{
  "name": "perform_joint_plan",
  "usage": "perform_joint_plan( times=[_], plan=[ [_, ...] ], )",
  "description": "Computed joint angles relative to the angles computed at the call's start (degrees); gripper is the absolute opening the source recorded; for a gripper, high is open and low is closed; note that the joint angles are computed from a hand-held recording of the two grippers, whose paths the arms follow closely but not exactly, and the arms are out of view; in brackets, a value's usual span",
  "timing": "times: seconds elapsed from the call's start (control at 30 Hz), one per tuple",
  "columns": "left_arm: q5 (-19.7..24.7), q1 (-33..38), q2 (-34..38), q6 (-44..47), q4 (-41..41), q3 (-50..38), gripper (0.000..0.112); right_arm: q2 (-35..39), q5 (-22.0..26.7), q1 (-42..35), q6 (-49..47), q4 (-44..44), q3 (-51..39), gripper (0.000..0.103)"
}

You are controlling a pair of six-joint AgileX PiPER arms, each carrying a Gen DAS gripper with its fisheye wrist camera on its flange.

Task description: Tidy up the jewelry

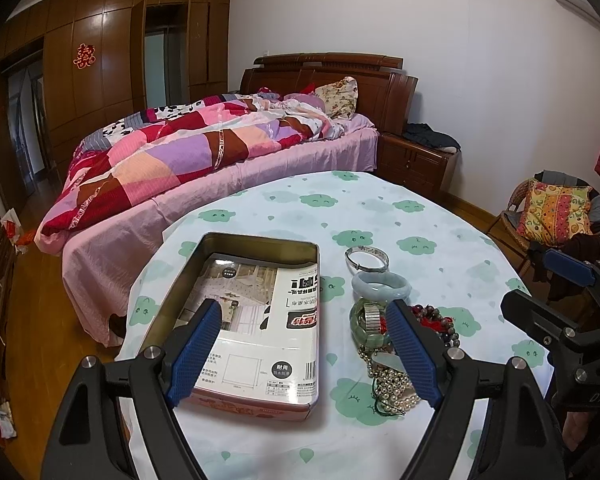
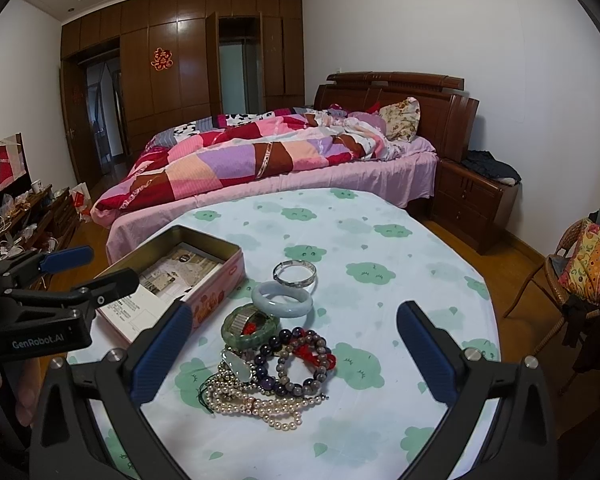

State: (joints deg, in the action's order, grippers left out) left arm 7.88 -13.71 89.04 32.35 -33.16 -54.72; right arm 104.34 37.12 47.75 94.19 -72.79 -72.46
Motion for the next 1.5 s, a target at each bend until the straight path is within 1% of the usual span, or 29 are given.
perform_joint_plan(
  times=[0.1, 0.17, 0.27, 0.3, 0.37, 0.53, 0.7, 0.77, 0.83, 0.93, 0.97, 1.0, 1.03, 1.1, 1.17, 1.2, 1.23, 1.3, 1.33, 1.37, 1.4, 1.43, 1.47, 1.5],
  plan=[
    [0.0, 0.16, -0.06, 1.75, -1.8, 0.21, 0.084, 0.01, -0.12, -0.07, -0.16, 0.15, -0.07, 0.103],
    [0.21, 0.06, 0.02, -0.31, 0.28, -0.15, 0.084, 0.17, -0.05, -0.03, -0.12, 0.11, -0.15, 0.103],
    [0.24, 0.07, 0.02, -0.31, 0.33, -0.18, 0.084, 0.3, -0.1, 0.15, 0.41, -0.27, 0.08, 0.103],
    [0.1, 0.14, -0.04, 0.94, -0.88, 0.07, 0.084, 0.35, -0.06, 0.18, 0.5, -0.32, 0.09, 0.103],
    [0.36, 0.09, 0.03, -0.6, 0.59, -0.27, 0.084, 0.32, -0.11, 0.12, 0.49, -0.28, 0.08, 0.103],
    [0.43, 0.12, 0.03, -0.77, 0.76, -0.29, 0.084, 0.4, -0.12, 0.07, 0.21, -0.03, -0.09, 0.103],
    [0.16, 0.29, -0.02, 1.42, -1.34, 0.2, 0.084, 0.6, -0.18, 0.1, 0.38, -0.13, -0.13, 0.103],
    [0.43, 0.24, 0.07, 0.34, -0.35, -0.14, 0.084, 0.63, -0.18, 0.05, 0.18, 0.01, -0.23, 0.103],
    [0.2, 0.29, 0.05, 1.02, -1.09, 0.16, 0.084, 0.65, -0.25, -0.01, 0.04, 0.11, -0.29, 0.103],
    [-0.18, 0.63, 0.49, 4.41, -4.53, 0.62, 0.084, 0.66, -0.32, -0.16, -0.45, 0.42, -0.5, 0.103],
    [0.0, 0.69, 0.6, 3.85, -3.9, 0.38, 0.084, 0.9, -0.3, -0.09, -0.32, 0.42, -0.61, 0.103],
    [-0.07, 0.74, 0.69, 4.01, -4.03, 0.52, 0.084, 1.29, -0.39, 0.12, 0.82, -0.35, -0.31, 0.103],
    [-0.3, 0.86, 0.88, 6.13, -6.09, 0.88, 0.084, 1.63, -0.54, 0.33, 2.12, -1.21, 0.18, 0.103],
    [-0.19, 0.9, 1.94, 5.92, -5.75, 0.46, 0.084, 1.9, -1.16, 0.44, 5.52, -3.46, 1.97, 0.103],
    [0.12, 1.04, 3.44, 11.45, -11.17, 0.34, 0.084, 2.45, -2.04, -0.16, 7.09, -4.26, 3.22, 0.103],
    [0.22, 1.02, 4.2, 12.45, -12.12, 0.33, 0.084, 3.0, -2.13, -0.48, 6.88, -3.52, 3.49, 0.103],
    [0.58, 0.78, 5.01, 11.15, -10.88, -0.38, 0.084, 3.23, -2.63, -1.03, 6.5, -2.76, 3.83, 0.101],
    [0.95, 0.48, 5.97, 12.59, -12.09, -0.46, 0.084, 4.0, -4.1, -2.05, 7.09, -2.02, 5.02, 0.096],
    [1.26, 0.28, 6.31, 12.52, -11.92, -0.62, 0.083, 3.66, -4.84, -2.9, 5.33, -0.37, 5.22, 0.093],
    [1.36, 0.06, 6.58, 14.71, -14.04, -0.38, 0.077, 3.8, -5.62, -3.35, 4.87, 0.48, 5.72, 0.09],
    [1.85, -0.11, 6.9, 14.61, -13.87, -0.72, 0.074, 3.92, -6.48, -3.79, 4.75, 1.17, 6.41, 0.09],
    [2.36, -0.37, 7.23, 15.33, -14.36, -0.86, 0.067, 3.86, -7.33, -4.31, 4.11, 2.32, 6.94, 0.089],
    [2.74, -0.74, 7.59, 14.37, -13.21, -1.08, 0.064, 3.64, -8.11, -4.9, 3.16, 3.56, 7.32, 0.087],
    [3.01, -1.01, 7.82, 14.48, -13.21, -1.17, 0.063, 3.44, -9.01, -5.51, 2.3, 4.45, 7.68, 0.086]
  ],
)
